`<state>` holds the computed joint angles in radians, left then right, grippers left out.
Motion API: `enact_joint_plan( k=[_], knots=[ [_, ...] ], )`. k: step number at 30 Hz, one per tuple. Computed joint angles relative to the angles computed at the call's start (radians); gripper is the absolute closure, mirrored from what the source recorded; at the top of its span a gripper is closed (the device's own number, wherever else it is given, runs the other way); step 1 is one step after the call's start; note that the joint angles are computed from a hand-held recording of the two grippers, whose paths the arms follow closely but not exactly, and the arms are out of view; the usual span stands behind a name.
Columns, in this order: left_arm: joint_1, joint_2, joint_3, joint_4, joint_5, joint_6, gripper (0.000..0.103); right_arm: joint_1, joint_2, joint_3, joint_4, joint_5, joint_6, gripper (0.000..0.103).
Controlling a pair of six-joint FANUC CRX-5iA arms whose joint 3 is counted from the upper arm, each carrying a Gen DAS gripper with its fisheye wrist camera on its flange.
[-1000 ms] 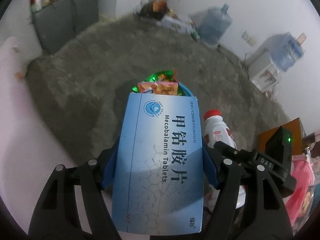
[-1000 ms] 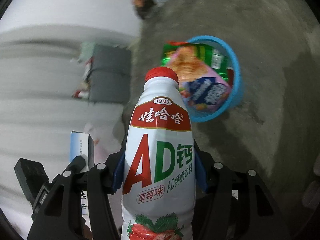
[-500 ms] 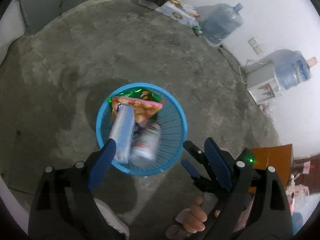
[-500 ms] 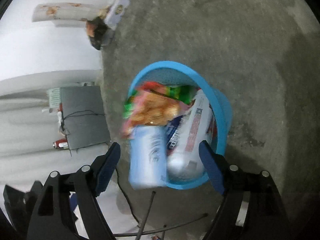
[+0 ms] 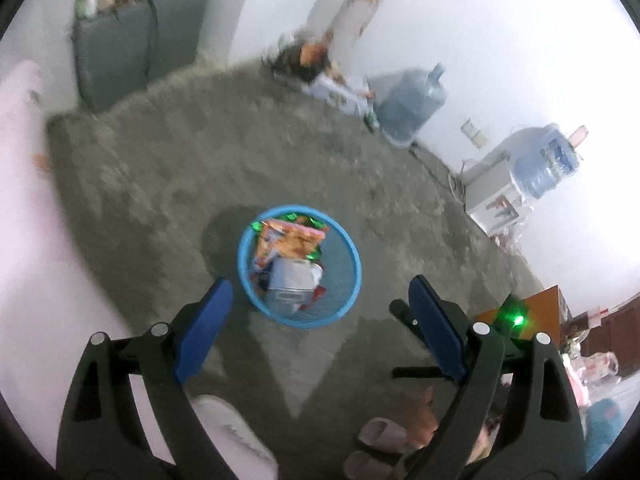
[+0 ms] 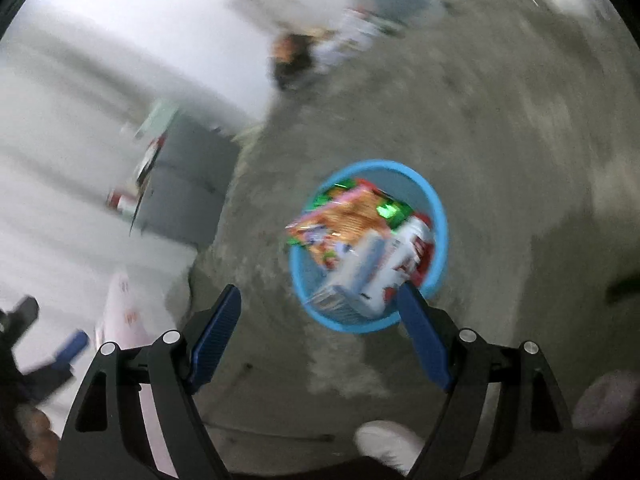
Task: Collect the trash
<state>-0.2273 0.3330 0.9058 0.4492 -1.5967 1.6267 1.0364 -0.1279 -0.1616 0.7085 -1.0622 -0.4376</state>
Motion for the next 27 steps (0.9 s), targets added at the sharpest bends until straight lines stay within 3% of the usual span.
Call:
enact_joint_plan(
  k=[7, 15, 19, 23, 27],
  knots=[
    [0.188, -0.38, -0.29, -0.092, 0.093, -0.038, 0.012, 0.152, 0.185, 0.348, 0.128, -0.199, 0.357, 0.009],
    [0.449, -0.665, -0.425, -0.199, 0.044, -0.039, 0.009, 0.295, 0.409, 0.72, 0.228, -0.337, 0.716, 0.007],
    [0.58, -0.778, -0.485, -0.21, 0.048, -0.08, 0.009, 0.339, 0.509, 0.903, 0.19, -0.386, 0.894, 0.007],
    [0.7, -0.865, -0.527, -0.233, 0.031, -0.109, 0.009, 0.378, 0.574, 1.004, 0.194, -0.462, 0.996, 0.007],
    [0.652, -0.878, -0.511, -0.348, -0.024, -0.042, 0.009, 0.411, 0.615, 1.05, 0.192, -0.539, 1.055, 0.007]
  ],
)
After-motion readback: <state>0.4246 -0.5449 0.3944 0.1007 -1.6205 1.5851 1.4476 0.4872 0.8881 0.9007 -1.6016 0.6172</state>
